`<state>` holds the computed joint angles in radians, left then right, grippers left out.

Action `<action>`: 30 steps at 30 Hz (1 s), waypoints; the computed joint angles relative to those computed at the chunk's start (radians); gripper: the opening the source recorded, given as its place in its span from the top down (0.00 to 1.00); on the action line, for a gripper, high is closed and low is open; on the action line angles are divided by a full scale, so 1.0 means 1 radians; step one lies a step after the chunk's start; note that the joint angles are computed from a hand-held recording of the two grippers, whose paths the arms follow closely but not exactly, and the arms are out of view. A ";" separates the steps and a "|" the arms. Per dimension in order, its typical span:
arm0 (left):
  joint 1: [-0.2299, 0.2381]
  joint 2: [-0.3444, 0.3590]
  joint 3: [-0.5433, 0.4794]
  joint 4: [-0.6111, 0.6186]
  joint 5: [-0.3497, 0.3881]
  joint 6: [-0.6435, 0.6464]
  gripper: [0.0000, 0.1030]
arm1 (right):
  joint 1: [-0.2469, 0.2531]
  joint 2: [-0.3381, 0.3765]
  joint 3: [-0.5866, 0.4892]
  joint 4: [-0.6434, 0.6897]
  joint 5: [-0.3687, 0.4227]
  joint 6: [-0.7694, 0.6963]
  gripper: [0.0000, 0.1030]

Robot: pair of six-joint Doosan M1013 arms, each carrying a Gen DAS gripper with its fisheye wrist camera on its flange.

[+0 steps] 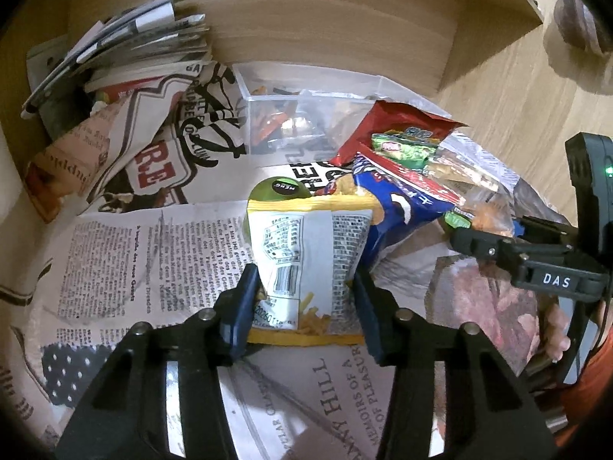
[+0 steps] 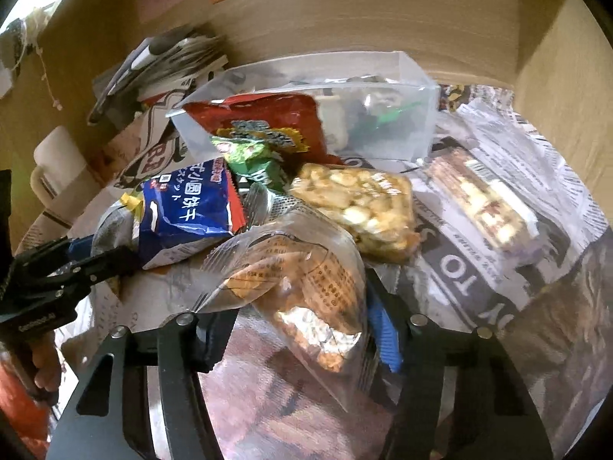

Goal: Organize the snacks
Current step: 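Carry both bags over the clear plastic box and release them inside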

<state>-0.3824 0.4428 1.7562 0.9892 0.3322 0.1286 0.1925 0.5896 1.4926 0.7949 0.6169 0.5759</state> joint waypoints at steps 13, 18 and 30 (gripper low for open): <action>-0.016 -0.044 0.014 0.261 0.031 -0.263 0.54 | -0.033 -0.053 0.033 0.151 -0.040 -0.118 0.45; -0.015 -0.056 0.007 0.363 0.046 -0.356 0.54 | -0.040 -0.065 0.028 0.231 -0.060 -0.186 0.45; -0.003 -0.053 -0.060 0.466 0.089 -0.396 0.54 | -0.032 -0.055 -0.037 0.378 -0.083 -0.338 0.45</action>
<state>-0.3849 0.3899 1.6961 1.4556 0.4207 -0.2678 0.1600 0.5348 1.4555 1.1731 0.5337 0.2376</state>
